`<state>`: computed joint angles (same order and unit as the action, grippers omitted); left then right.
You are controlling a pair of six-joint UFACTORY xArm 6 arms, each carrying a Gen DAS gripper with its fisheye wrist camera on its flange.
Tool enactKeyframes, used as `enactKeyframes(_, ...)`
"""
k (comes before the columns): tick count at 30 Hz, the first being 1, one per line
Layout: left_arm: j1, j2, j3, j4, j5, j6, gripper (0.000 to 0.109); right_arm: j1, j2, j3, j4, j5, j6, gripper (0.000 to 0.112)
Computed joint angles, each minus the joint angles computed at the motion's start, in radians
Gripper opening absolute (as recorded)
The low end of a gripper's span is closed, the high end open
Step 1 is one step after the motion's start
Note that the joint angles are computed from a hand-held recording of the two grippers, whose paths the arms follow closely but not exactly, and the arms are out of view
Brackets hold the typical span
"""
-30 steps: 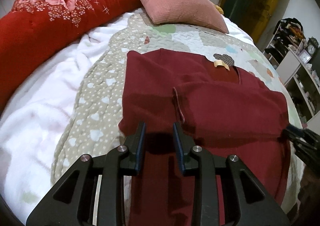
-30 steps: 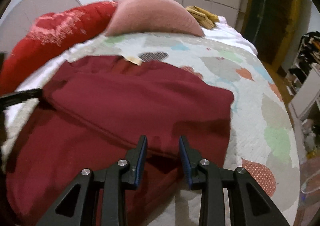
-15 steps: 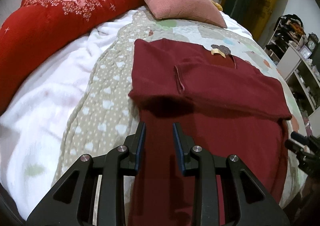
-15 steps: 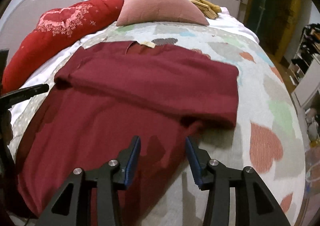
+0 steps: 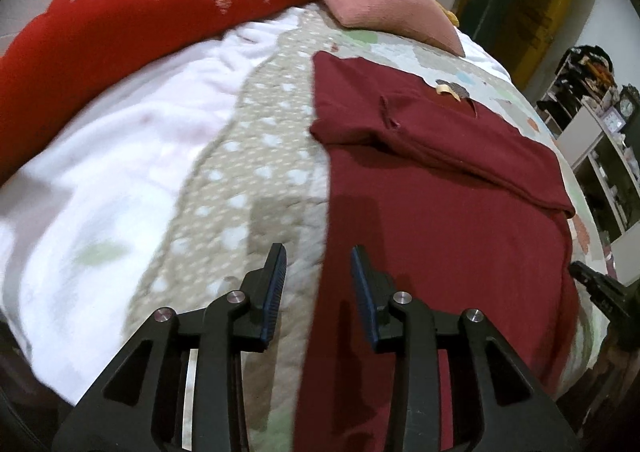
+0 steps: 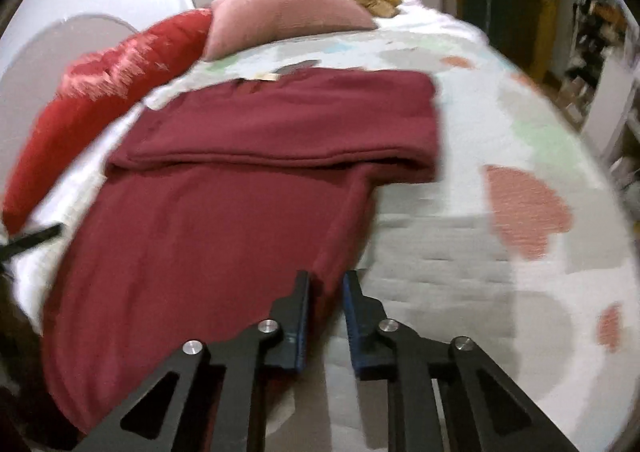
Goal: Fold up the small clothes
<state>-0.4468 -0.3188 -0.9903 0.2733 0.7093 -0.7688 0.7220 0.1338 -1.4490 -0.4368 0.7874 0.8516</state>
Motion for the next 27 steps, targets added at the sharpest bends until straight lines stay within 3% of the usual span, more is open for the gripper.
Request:
enactKeyframes(1,0.003,-0.015,0.013,0.001,-0.001,-0.003,0.033,0.007,-0.011,-0.001,-0.042,0.059,0.021,0.001)
enactKeyframes(3,0.011,-0.043,0.036,0.001,0.000,-0.014,0.035,-0.001,-0.042,0.032,-0.081,0.132,0.045,0.001)
enactKeyframes(8,0.015,-0.051,0.048,-0.012,-0.011,-0.026,0.035,-0.054,-0.167,0.181,0.018,-0.085,0.069,0.005)
enactKeyframes(9,0.010,-0.046,0.044,-0.017,-0.017,-0.028,0.035,-0.055,-0.162,0.172,0.014,-0.111,0.080,0.022)
enactKeyframes(10,0.006,-0.040,0.039,-0.023,-0.020,-0.026,0.035,-0.055,-0.140,0.143,0.009,-0.125,0.104,0.058)
enactKeyframes(11,0.001,-0.035,0.035,-0.030,-0.021,-0.022,0.035,-0.056,-0.117,0.118,0.001,-0.132,0.132,0.074)
enactKeyframes(12,-0.007,-0.030,0.030,-0.040,-0.022,-0.011,0.035,-0.063,-0.087,0.097,-0.004,-0.163,0.164,0.083)
enactKeyframes(14,-0.020,-0.025,0.022,-0.046,-0.016,0.006,0.035,-0.077,0.012,0.005,0.077,-0.186,0.110,0.077)
enactKeyframes(15,-0.026,-0.024,0.017,-0.040,-0.006,0.011,0.035,-0.084,0.051,-0.029,0.118,-0.181,0.077,0.055)
enactKeyframes(16,-0.030,-0.027,0.014,-0.031,0.006,0.013,0.035,-0.092,0.093,-0.073,0.152,-0.161,0.041,0.022)
enactKeyframes(17,-0.030,-0.034,0.015,-0.026,0.015,0.014,0.035,-0.095,0.135,-0.120,0.173,-0.121,0.006,0.012)
enactKeyframes(19,-0.024,-0.056,0.027,-0.014,0.021,0.008,0.035,-0.102,0.124,-0.098,0.186,-0.139,-0.032,0.008)
enactKeyframes(21,-0.010,-0.082,0.047,-0.002,0.022,-0.010,0.036,-0.097,0.068,-0.056,0.095,-0.111,-0.021,0.007)
enactKeyframes(22,-0.004,-0.085,0.052,-0.003,0.021,-0.018,0.039,-0.097,0.035,-0.028,0.049,-0.101,-0.004,0.000)
enactKeyframes(24,0.004,-0.082,0.061,-0.013,0.008,-0.037,0.041,-0.110,0.023,-0.022,-0.046,-0.002,0.060,0.000)
enactKeyframes(25,0.004,-0.076,0.061,-0.022,0.003,-0.038,0.041,-0.130,0.019,0.003,-0.032,0.002,0.076,0.000)
enactKeyframes(27,-0.005,-0.075,0.063,-0.050,-0.004,-0.020,0.041,-0.162,-0.024,0.087,0.060,-0.108,0.070,0.000)
